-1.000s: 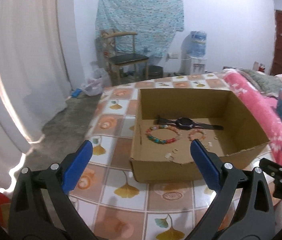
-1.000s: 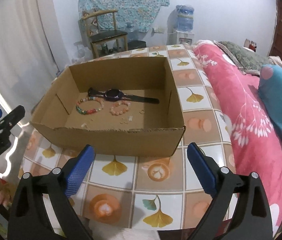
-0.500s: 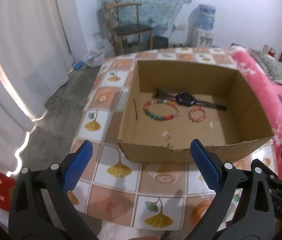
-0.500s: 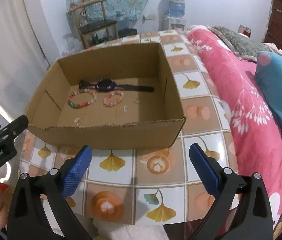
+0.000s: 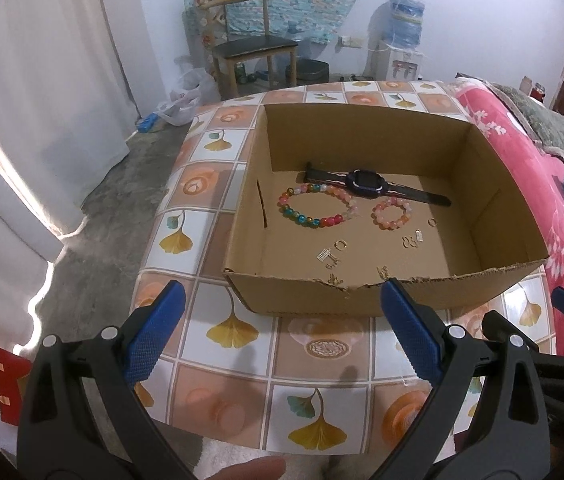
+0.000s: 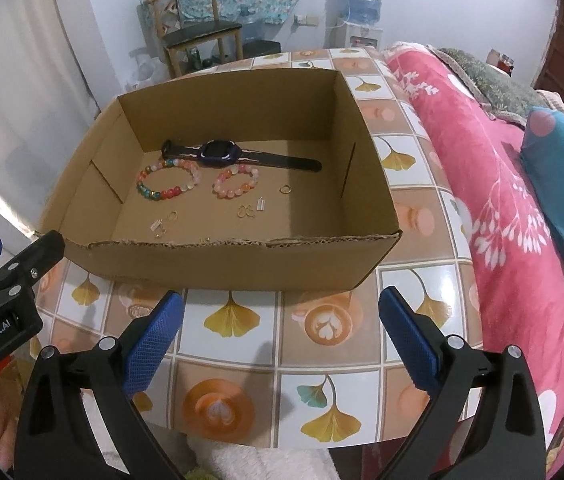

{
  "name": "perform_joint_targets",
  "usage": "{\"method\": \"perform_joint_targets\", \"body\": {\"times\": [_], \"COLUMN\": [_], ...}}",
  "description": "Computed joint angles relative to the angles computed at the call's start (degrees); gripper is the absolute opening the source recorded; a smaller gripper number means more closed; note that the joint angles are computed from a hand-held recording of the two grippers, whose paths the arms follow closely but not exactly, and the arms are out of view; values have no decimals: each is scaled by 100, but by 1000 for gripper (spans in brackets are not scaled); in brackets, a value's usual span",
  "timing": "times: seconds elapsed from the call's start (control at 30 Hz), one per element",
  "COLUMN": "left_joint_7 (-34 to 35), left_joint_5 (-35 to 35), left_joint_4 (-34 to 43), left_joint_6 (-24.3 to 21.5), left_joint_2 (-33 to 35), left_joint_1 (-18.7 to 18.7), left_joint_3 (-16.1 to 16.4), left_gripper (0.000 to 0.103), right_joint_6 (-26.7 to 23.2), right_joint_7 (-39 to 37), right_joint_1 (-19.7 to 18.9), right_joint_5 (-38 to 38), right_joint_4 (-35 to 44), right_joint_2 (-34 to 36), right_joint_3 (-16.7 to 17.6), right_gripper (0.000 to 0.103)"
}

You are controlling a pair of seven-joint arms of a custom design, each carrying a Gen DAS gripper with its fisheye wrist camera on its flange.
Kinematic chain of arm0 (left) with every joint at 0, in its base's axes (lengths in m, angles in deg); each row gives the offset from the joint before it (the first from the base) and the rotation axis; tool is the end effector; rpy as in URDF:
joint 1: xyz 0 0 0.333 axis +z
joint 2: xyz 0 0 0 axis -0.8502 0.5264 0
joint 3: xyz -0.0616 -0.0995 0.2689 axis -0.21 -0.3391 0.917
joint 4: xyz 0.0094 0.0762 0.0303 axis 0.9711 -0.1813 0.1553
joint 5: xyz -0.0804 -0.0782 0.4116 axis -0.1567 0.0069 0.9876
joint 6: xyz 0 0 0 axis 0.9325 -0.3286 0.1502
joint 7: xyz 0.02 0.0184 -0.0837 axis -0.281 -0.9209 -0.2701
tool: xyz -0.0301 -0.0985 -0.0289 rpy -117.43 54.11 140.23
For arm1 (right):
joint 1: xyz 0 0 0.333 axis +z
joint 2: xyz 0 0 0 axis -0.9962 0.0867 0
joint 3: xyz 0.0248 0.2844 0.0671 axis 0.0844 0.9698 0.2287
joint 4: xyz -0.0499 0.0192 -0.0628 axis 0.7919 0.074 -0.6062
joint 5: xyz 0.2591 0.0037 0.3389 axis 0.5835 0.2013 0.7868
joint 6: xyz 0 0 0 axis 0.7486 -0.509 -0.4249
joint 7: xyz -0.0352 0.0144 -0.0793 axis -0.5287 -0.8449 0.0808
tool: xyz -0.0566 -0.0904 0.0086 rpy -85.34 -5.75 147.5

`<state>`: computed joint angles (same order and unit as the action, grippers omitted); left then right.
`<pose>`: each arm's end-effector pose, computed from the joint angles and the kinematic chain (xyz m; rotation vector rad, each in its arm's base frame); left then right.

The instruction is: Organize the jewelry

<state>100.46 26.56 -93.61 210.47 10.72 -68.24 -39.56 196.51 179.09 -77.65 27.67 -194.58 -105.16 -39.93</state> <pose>0.5118 -0.2650 0.5873 -1.7617 1.9159 -0.5779 0.4871 0.0461 0.5797 -1.7670 2.0674 -0.5236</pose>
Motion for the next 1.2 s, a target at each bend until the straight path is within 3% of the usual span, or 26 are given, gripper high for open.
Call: {"method": "perform_joint_targets", "body": {"times": [1.2], "left_joint_7": [53], "left_joint_5": [-142], "left_joint_4": [12], "left_joint_6": [8], "left_joint_2": [30], "left_joint_1": [-2], "left_joint_3": [41], "left_gripper": [95], "right_joint_6": [-44], "right_joint_7": [-2], "right_joint_1": [-3], "right_joint_5": [26], "right_joint_4": [61], "right_joint_2": [58], "right_joint_3": [5], "right_gripper": [95]}}
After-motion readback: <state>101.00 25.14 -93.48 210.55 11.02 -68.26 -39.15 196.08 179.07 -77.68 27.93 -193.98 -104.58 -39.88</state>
